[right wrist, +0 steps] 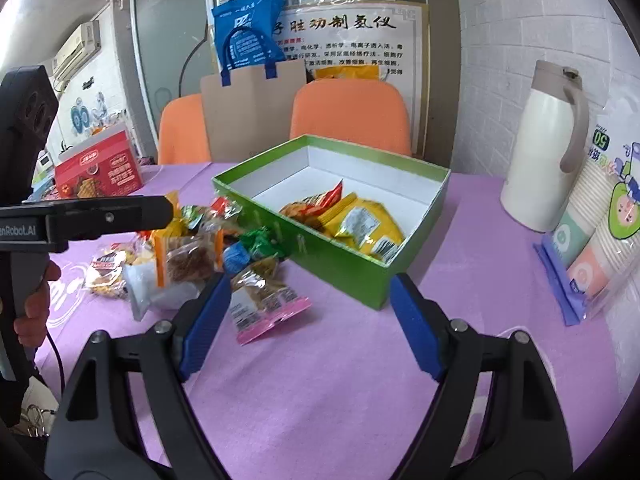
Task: Organize snacks
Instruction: 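Move the right gripper to the pink-edged clear snack bag, then close the right gripper on the pink-edged bag and lift it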
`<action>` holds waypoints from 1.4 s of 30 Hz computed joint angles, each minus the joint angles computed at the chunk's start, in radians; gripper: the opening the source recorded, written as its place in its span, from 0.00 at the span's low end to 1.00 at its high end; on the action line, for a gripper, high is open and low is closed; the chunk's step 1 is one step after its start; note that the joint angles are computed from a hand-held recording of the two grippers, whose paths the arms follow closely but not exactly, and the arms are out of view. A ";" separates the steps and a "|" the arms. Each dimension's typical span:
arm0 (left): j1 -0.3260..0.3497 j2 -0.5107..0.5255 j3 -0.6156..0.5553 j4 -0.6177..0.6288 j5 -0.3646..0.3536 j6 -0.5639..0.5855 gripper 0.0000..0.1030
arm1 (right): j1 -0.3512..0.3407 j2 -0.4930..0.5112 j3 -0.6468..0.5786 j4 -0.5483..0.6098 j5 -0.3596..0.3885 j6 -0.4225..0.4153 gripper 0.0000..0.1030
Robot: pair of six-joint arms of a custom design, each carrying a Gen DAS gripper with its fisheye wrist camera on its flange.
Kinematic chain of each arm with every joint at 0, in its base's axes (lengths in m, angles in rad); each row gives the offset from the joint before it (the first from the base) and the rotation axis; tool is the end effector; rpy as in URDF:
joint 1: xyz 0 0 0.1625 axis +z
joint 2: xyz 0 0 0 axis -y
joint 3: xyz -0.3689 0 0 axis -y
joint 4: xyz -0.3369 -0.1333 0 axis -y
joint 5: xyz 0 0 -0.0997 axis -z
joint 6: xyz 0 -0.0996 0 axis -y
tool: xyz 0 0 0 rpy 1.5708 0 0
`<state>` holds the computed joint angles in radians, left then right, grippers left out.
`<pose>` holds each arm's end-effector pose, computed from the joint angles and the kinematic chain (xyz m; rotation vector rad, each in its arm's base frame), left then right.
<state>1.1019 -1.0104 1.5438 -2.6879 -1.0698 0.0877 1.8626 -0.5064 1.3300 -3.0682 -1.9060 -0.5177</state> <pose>-0.1175 -0.6327 0.2857 0.5264 2.5759 -0.9004 0.2943 -0.6301 0.0830 0.8859 -2.4608 0.8588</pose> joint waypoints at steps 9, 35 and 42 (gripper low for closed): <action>0.057 -0.136 0.205 -0.038 0.005 -0.052 0.86 | 0.000 0.110 -0.121 0.182 -0.013 0.030 0.79; 0.127 -0.112 0.179 0.145 -0.307 -0.013 0.73 | -0.024 -0.052 0.180 0.092 0.080 0.012 0.58; 0.155 -0.029 0.096 0.198 -0.353 -0.049 0.69 | -0.055 -0.091 0.241 0.091 0.098 0.154 0.58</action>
<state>1.2574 -1.0395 1.6400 -2.4898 -1.4225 0.0385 1.8080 -0.5974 1.5711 -2.9772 -1.8084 -0.3636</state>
